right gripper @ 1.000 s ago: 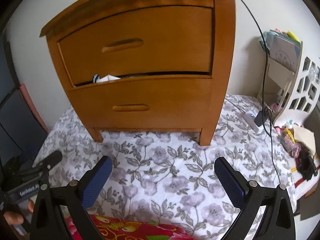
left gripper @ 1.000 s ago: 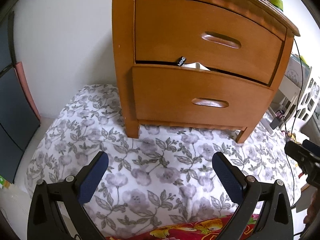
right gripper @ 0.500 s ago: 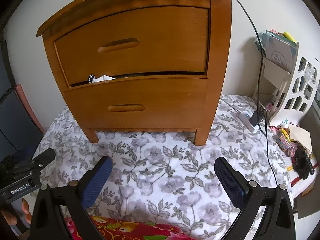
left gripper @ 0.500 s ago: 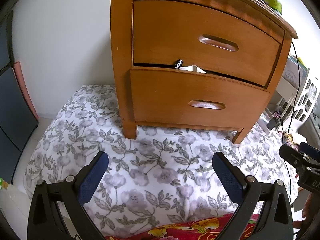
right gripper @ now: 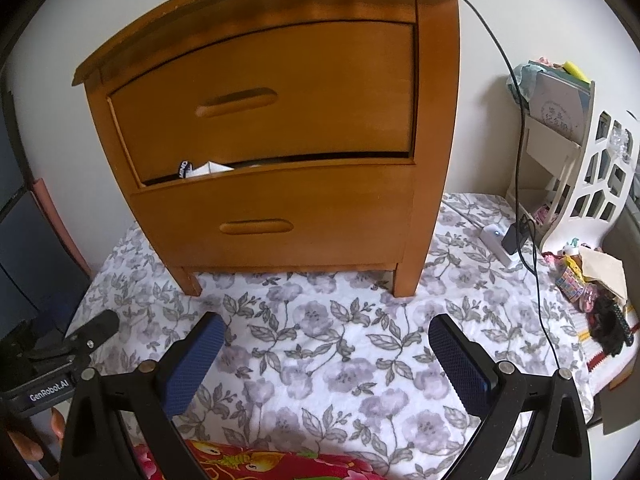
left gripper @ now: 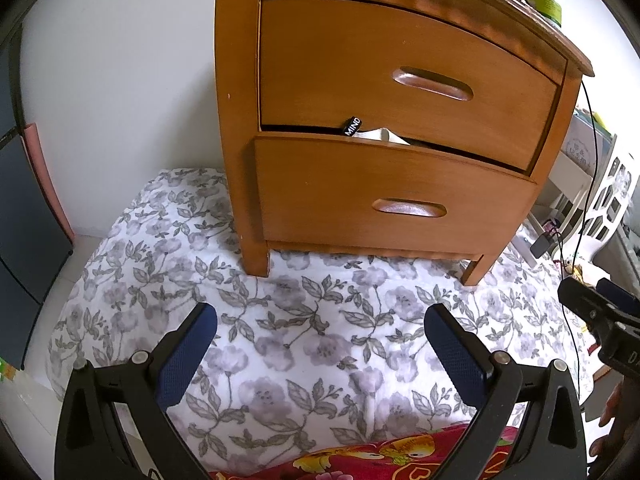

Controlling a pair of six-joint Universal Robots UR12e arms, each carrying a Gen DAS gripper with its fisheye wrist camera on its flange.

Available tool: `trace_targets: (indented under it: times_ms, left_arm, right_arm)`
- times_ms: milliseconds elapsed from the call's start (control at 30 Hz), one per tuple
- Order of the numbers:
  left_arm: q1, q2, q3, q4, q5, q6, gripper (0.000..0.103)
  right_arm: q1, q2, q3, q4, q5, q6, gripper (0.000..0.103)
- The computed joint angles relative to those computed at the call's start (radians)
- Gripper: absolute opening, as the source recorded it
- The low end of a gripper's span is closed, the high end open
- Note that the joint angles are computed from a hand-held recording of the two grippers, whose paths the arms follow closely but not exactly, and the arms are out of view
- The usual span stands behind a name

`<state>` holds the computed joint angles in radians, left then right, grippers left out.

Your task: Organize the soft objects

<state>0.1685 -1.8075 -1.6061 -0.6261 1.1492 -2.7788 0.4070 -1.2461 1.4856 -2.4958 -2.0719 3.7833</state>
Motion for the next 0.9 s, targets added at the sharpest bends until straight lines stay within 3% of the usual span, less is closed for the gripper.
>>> trace_targets:
  times_ms: [300, 700, 900]
  left_arm:
    - [0.001, -0.003, 0.005, -0.023, -0.004, 0.009, 0.103]
    - [0.001, -0.014, 0.015, -0.041, 0.003, 0.016, 0.103]
    - [0.001, -0.031, 0.031, -0.036, 0.015, 0.007, 0.103]
  right_arm:
    - [0.000, -0.002, 0.008, -0.021, -0.002, 0.003, 0.103]
    - [-0.005, 0.012, -0.011, 0.035, 0.024, -0.013, 0.103]
    - [-0.012, 0.043, -0.066, 0.030, -0.005, -0.166, 0.103]
